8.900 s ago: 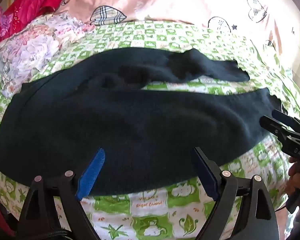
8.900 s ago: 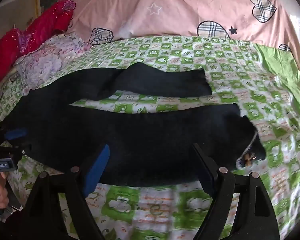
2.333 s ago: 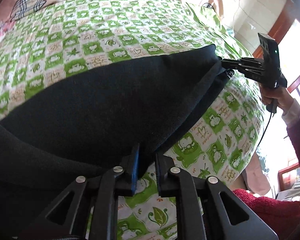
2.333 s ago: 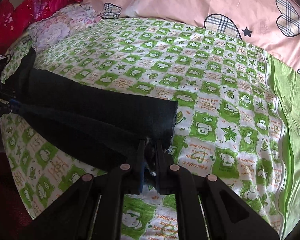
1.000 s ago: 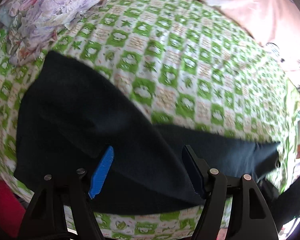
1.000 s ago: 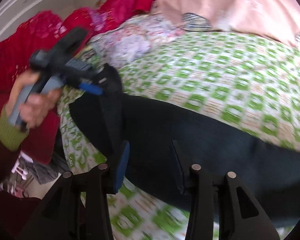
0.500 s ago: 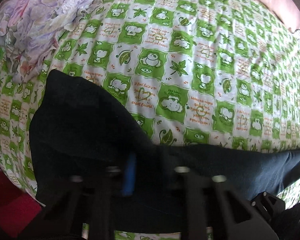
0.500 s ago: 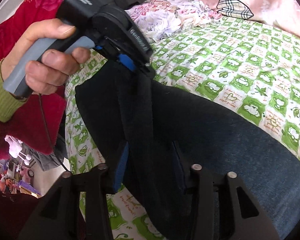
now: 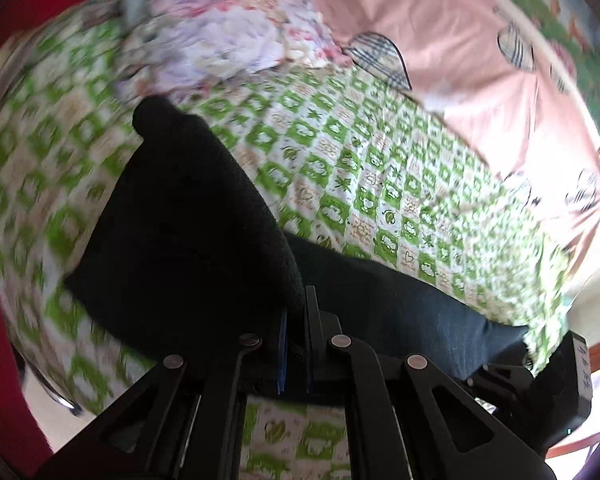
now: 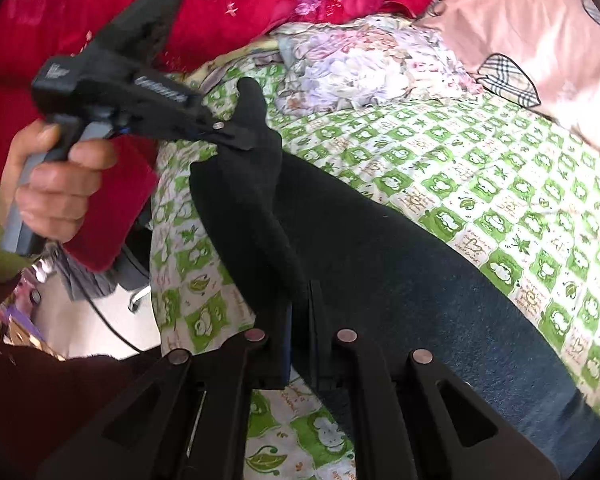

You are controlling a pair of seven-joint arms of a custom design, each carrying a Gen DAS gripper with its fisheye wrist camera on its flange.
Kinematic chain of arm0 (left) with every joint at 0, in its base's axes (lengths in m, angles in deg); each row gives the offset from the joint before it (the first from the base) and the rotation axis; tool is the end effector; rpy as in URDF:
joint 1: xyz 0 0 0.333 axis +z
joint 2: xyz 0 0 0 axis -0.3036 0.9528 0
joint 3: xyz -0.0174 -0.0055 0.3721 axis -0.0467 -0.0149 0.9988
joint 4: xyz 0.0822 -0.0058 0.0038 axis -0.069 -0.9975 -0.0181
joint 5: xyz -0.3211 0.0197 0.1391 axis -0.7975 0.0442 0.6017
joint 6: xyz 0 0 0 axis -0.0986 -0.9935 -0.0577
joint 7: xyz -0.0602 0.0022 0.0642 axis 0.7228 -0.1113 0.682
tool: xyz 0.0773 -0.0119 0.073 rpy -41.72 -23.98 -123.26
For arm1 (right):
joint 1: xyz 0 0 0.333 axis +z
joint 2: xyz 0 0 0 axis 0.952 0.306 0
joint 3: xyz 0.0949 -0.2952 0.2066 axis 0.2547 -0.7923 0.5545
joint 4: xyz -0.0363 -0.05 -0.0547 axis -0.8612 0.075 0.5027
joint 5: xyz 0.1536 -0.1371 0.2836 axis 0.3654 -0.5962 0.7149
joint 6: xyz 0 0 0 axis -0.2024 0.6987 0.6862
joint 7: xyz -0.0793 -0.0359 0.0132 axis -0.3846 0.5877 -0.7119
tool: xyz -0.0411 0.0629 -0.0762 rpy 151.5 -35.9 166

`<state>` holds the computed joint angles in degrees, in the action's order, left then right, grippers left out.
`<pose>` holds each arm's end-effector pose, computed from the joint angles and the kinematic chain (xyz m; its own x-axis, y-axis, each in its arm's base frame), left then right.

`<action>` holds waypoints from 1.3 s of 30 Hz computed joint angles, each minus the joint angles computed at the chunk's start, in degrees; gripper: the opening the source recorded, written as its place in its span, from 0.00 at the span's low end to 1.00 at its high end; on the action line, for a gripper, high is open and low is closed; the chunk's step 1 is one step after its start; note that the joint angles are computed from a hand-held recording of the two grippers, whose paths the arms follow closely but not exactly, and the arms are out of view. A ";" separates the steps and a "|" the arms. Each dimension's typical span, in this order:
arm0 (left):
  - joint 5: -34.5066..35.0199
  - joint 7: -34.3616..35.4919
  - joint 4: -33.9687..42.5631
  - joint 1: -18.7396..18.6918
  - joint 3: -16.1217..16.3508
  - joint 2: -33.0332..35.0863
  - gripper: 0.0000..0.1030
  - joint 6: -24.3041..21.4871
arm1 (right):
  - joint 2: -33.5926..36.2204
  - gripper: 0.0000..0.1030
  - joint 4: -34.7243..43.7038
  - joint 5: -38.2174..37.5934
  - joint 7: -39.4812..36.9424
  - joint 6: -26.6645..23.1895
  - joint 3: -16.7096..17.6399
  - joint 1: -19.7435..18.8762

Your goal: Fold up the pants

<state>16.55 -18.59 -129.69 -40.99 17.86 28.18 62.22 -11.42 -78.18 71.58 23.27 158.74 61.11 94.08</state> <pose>0.6454 -0.3180 0.5974 0.2530 -0.8861 0.3885 -0.7543 -0.4321 -0.4943 0.6670 0.4482 0.5434 0.7227 -0.6486 -0.2386 -0.4985 -0.2500 -0.8301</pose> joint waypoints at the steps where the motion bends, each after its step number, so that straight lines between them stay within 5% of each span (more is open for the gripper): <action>1: 0.30 -1.37 -3.63 -0.07 0.31 -1.72 0.04 2.83 | -0.16 0.07 -0.04 -0.38 0.14 -0.31 -0.45 0.32; 9: 0.33 -6.77 -17.99 0.41 0.91 -6.24 0.04 16.26 | 0.25 0.07 2.21 -3.79 3.63 -3.75 -4.60 3.37; 19: -2.92 -6.48 -24.91 0.44 1.33 -6.76 0.04 24.14 | 2.10 0.07 6.28 -6.73 7.50 -8.75 -7.57 5.84; 29: -14.21 3.72 -29.11 3.20 -1.67 -7.29 0.08 29.48 | 4.56 0.14 11.82 -5.99 9.68 -13.85 -8.30 6.63; 35: -17.68 5.90 -31.40 3.15 -1.33 -9.67 0.20 28.54 | 4.04 0.24 11.84 -5.25 9.48 -14.69 -8.20 6.57; 39: -17.50 3.06 -34.08 2.97 0.11 -11.95 0.42 28.15 | 3.13 0.28 11.00 -3.09 7.66 -14.48 -6.32 5.37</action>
